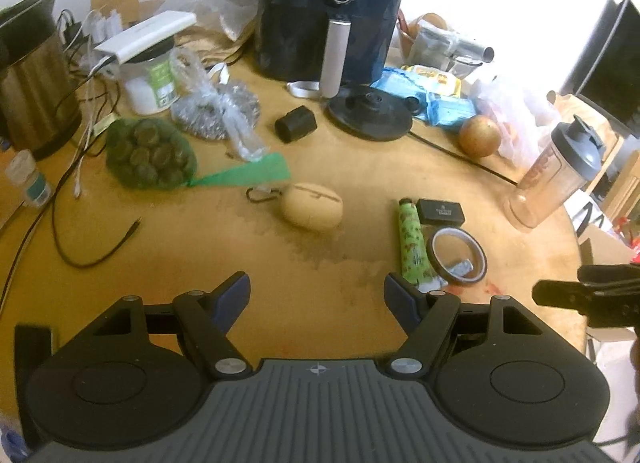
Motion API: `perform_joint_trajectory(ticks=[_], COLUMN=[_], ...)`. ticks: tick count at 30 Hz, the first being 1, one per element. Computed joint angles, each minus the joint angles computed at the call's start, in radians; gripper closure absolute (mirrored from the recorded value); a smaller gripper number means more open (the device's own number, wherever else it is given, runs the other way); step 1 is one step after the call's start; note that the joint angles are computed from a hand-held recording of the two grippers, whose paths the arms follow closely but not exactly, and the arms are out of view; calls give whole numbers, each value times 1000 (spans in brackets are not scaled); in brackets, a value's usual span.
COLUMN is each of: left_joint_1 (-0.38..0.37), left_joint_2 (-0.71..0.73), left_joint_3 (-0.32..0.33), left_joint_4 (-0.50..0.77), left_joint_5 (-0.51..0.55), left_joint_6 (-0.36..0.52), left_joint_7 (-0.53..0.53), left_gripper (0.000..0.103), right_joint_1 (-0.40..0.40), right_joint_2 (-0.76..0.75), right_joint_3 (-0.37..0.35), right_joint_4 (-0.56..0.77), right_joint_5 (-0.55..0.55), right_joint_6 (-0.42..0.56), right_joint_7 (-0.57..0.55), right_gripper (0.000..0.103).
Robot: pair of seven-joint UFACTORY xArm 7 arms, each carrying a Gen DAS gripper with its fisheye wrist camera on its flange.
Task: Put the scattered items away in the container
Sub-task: 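Move the left tool toward the beige pig-shaped case, then close the left gripper on the beige pig-shaped case and lift it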
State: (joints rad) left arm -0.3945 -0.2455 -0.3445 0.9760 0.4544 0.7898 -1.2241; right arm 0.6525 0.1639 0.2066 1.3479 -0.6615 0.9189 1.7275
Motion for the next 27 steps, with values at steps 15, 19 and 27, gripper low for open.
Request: perform_joint_trajectory(ticks=[15, 19, 27], left_joint_1=[44, 41, 26], left_joint_2=[156, 231, 335], left_joint_3=[85, 119, 201], left_joint_4=[-1, 23, 34], left_joint_5=[104, 131, 203], left_joint_6=[-221, -250, -387], left_joint_7=[122, 164, 141], left_gripper=[29, 29, 21], right_joint_1=[6, 10, 20], right_joint_2=[10, 15, 13], right_joint_3=[-2, -1, 4], right_joint_4=[26, 34, 38], right_joint_5=[10, 24, 57], right_joint_6=[71, 97, 158], right_joint_7=[68, 84, 122], right_gripper=[0, 0, 0])
